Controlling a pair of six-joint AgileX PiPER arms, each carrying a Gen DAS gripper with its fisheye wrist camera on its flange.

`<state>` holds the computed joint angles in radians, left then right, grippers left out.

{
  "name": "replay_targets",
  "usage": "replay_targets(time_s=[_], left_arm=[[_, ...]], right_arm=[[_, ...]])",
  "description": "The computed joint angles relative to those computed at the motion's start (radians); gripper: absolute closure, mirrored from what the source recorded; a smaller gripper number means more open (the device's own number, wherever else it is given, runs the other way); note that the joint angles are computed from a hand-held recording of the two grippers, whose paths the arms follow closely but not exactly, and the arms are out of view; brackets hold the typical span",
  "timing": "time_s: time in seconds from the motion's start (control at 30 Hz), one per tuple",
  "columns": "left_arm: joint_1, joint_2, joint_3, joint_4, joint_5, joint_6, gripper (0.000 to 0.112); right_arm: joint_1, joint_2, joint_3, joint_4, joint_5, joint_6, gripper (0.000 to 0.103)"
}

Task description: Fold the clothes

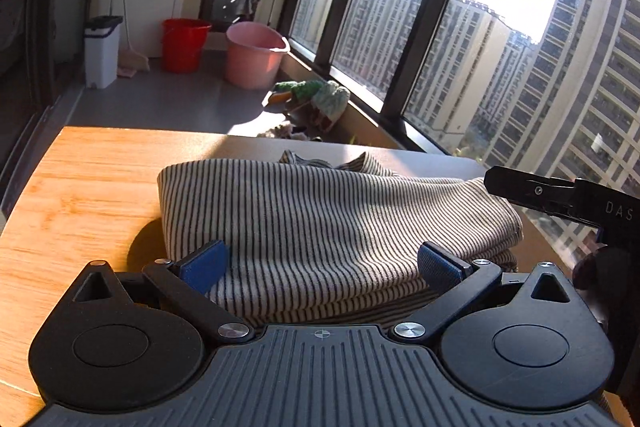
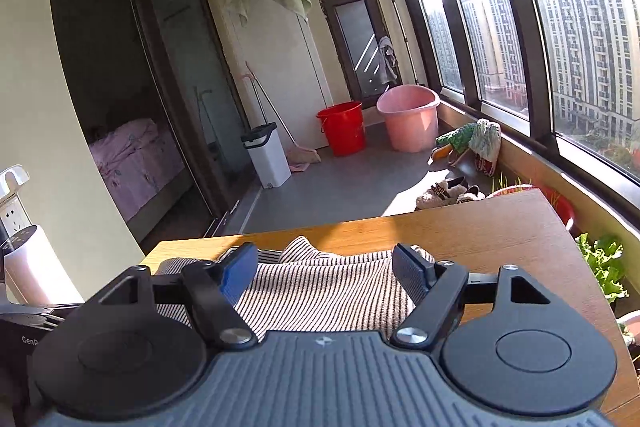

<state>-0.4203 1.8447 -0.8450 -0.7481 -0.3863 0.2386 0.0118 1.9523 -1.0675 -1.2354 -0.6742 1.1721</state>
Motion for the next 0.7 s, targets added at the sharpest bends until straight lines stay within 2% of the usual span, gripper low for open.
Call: replay_targets(time_s=[0.07,0.1,0.13,0.2,0.3,0.47,0.63,0.7], left_arm=[[-0.007,0.039,-0.007,-0.083,-0.039,0.071,0.009],[-0.004,0.054,-0.001,-0.065,-0.055,0.054,0.009],[0.005,0.050,0.012,-0.017,-0.061,-0.003,0.009],[0.021,0.044,0.035,0.058,-0.074,-0.099,0.009],[0.041,0.045,0.024,0.000,-0.047,-0.077,0.009],[0.082,0.029,0.053,0.120,-0.047,-0.209,0.009],[0.100,0.008,0.102,0.181,-0.110,-0.294,0.009],[0.059,-0.007,0.129,0.061,-0.207,-0.199,0.009]], right_arm=[[0.034,0.052,-0.033,-0.038,0.055,0.070,0.015],[0.050,0.084,-0.044,-0.029,0.078,0.074,0.015],[0.048,0.088,-0.029,0.002,0.060,0.038,0.014],[0.028,0.091,-0.025,-0.017,0.011,0.048,0.005],[0.033,0.093,-0.031,-0.026,0.012,0.050,0.002],[0.084,0.062,-0.007,0.040,0.100,-0.010,0.000],[0.099,0.065,-0.008,0.088,0.117,-0.024,0.000],[0.099,0.072,-0.015,0.089,0.112,-0.018,0.000]])
